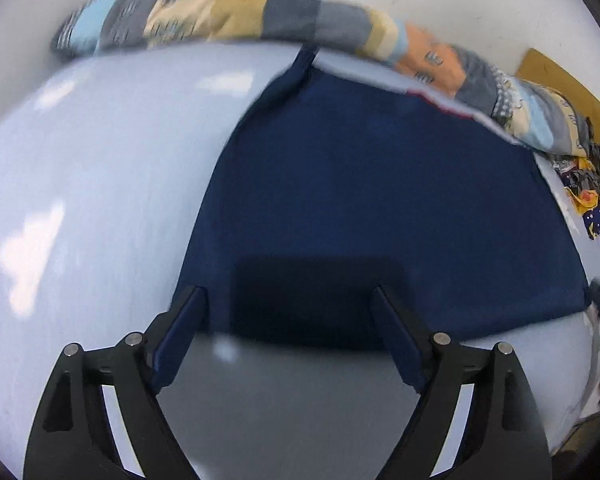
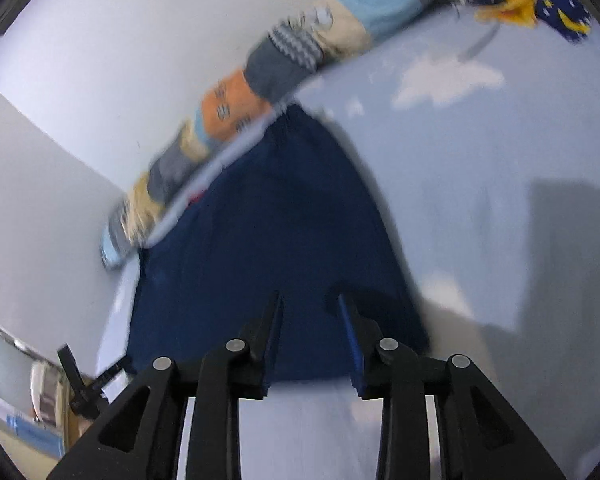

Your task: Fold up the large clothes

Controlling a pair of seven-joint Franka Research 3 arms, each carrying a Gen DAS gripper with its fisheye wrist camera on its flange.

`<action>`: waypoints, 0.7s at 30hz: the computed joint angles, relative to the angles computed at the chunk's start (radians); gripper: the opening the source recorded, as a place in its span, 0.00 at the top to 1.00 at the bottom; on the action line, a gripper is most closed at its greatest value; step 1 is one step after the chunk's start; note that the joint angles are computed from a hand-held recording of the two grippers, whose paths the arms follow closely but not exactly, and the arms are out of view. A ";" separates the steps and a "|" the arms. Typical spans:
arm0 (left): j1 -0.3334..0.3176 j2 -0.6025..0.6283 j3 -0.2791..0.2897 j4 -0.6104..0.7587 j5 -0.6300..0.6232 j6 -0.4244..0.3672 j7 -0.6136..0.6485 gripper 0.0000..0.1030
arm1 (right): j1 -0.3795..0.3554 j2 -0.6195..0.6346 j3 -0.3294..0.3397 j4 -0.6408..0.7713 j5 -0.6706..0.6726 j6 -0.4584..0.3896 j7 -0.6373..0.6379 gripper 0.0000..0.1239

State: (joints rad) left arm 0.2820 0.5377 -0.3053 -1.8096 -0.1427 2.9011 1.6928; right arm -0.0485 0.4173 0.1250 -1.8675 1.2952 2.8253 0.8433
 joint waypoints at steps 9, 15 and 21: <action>0.029 -0.164 0.014 -0.199 -0.078 -0.006 -0.016 0.11 | 0.014 -0.159 -0.015 -0.192 0.093 0.079 0.049 0.77; 0.076 -0.236 -0.051 -0.277 -0.260 0.085 0.112 0.11 | 0.074 -0.220 -0.056 -0.228 0.116 0.051 0.017 0.75; -0.058 -0.158 0.077 -0.138 -0.091 0.062 0.003 0.11 | 0.119 -0.156 -0.058 -0.150 0.027 0.079 0.094 0.69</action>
